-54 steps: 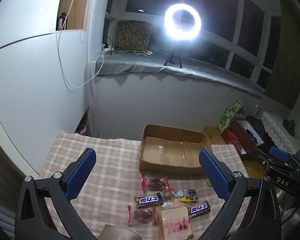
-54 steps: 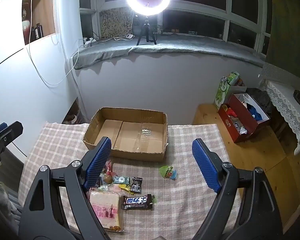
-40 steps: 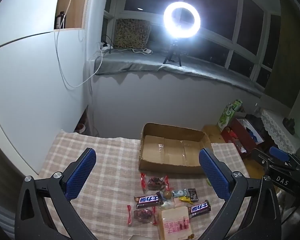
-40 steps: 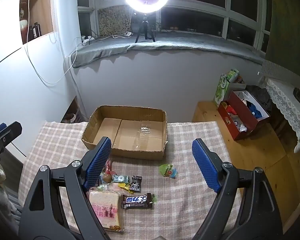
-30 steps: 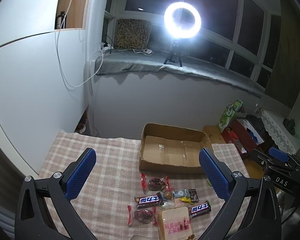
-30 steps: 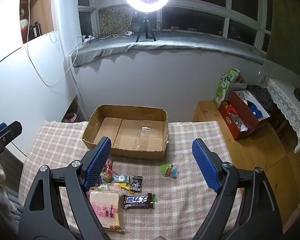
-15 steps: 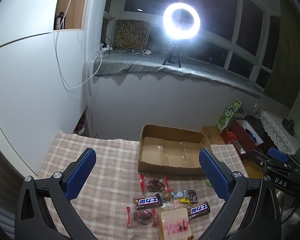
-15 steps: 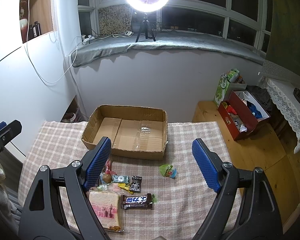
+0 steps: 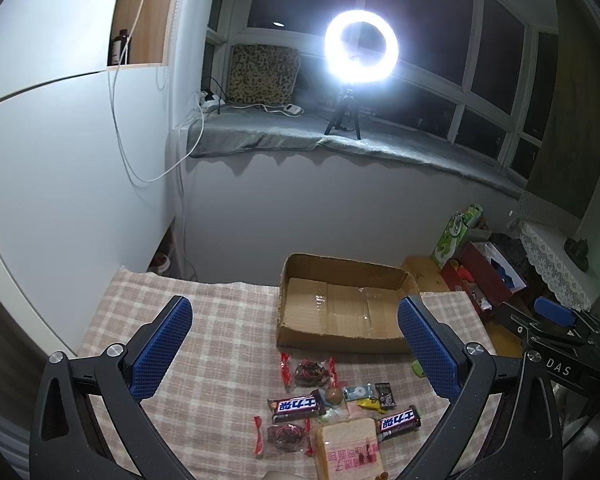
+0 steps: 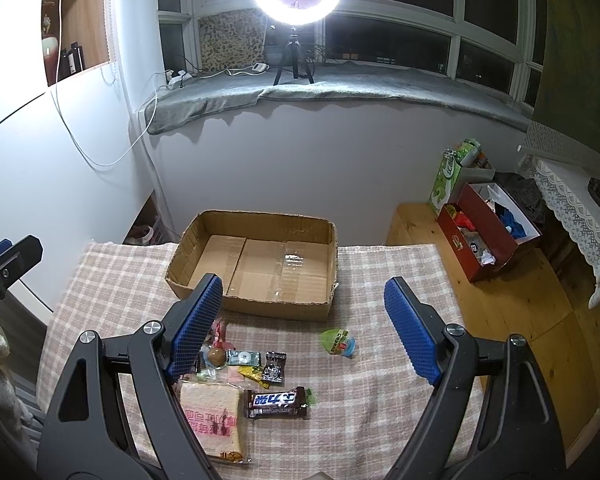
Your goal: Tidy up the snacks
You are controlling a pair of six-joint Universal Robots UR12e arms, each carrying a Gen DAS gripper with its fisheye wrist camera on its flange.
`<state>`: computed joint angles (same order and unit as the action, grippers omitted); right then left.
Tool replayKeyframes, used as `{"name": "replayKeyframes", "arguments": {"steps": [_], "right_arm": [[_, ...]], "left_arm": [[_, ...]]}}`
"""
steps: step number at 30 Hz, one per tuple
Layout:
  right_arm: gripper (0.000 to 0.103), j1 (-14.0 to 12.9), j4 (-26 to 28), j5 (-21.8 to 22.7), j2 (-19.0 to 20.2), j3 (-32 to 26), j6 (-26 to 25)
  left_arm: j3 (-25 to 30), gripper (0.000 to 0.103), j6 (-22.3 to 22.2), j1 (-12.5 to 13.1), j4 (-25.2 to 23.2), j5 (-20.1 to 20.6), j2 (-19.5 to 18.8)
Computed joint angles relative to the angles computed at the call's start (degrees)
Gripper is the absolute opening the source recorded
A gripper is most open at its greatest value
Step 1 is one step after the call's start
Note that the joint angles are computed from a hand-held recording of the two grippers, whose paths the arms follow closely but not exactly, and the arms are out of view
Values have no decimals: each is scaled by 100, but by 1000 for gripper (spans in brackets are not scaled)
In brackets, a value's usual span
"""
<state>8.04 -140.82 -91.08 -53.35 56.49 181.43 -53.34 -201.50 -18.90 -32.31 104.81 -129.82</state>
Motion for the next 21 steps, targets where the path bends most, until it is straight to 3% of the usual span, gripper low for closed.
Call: {"name": "replayKeyframes", "arguments": {"steps": [21], "right_arm": [[86,9,-37,-3,15,-10,3]], "left_arm": [[117,102,107,-4,-61,39,-55]]}}
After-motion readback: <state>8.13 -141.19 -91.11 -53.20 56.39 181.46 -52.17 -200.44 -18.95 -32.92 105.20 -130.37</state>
